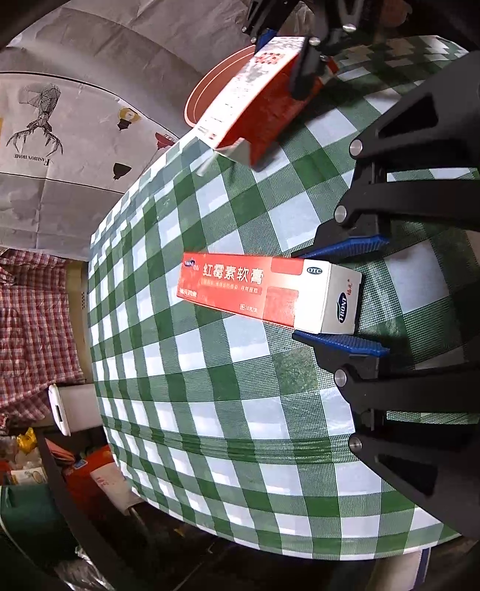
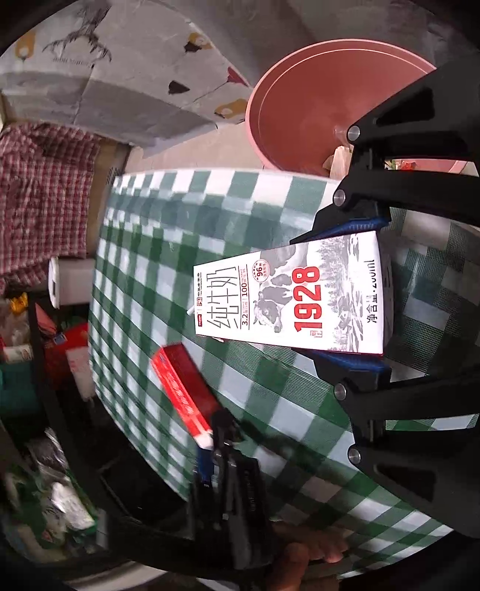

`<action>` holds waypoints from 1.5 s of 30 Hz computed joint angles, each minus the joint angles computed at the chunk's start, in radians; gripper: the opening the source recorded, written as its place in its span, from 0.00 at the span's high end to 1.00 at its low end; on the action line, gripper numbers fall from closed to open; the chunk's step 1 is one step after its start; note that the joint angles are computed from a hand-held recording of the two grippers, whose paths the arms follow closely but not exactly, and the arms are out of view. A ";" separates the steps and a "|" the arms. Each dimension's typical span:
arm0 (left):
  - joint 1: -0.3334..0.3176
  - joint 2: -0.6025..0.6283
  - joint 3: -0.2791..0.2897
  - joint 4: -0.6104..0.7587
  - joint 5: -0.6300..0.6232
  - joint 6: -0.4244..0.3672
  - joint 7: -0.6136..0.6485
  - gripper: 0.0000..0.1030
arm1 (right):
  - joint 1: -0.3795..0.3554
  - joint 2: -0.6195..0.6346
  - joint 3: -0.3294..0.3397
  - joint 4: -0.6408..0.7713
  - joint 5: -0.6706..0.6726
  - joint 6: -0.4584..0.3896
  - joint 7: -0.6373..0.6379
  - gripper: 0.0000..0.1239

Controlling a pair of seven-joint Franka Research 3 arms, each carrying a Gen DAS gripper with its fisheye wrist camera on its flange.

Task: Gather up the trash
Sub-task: 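Lift the toothpaste box and milk carton and carry both over the pink bin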

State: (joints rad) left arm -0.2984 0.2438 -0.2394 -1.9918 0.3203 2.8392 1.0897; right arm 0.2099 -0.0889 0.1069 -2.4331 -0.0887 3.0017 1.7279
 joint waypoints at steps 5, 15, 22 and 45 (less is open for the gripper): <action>-0.014 -0.035 0.016 -0.024 0.039 0.018 -0.051 0.66 | -0.050 -0.038 0.029 -0.028 -0.083 0.044 0.104 0.60; -0.037 -0.120 0.036 -0.068 0.201 0.038 -0.243 0.66 | -0.259 -0.142 0.191 -0.082 -0.257 0.099 0.356 0.60; -0.034 -0.153 0.024 -0.083 0.278 0.062 -0.330 0.66 | -0.441 -0.232 0.339 -0.121 -0.282 0.129 0.469 0.60; -0.102 -0.069 0.016 0.058 0.379 0.053 -0.453 0.66 | -0.758 -0.377 0.586 -0.159 -0.183 0.142 0.489 0.60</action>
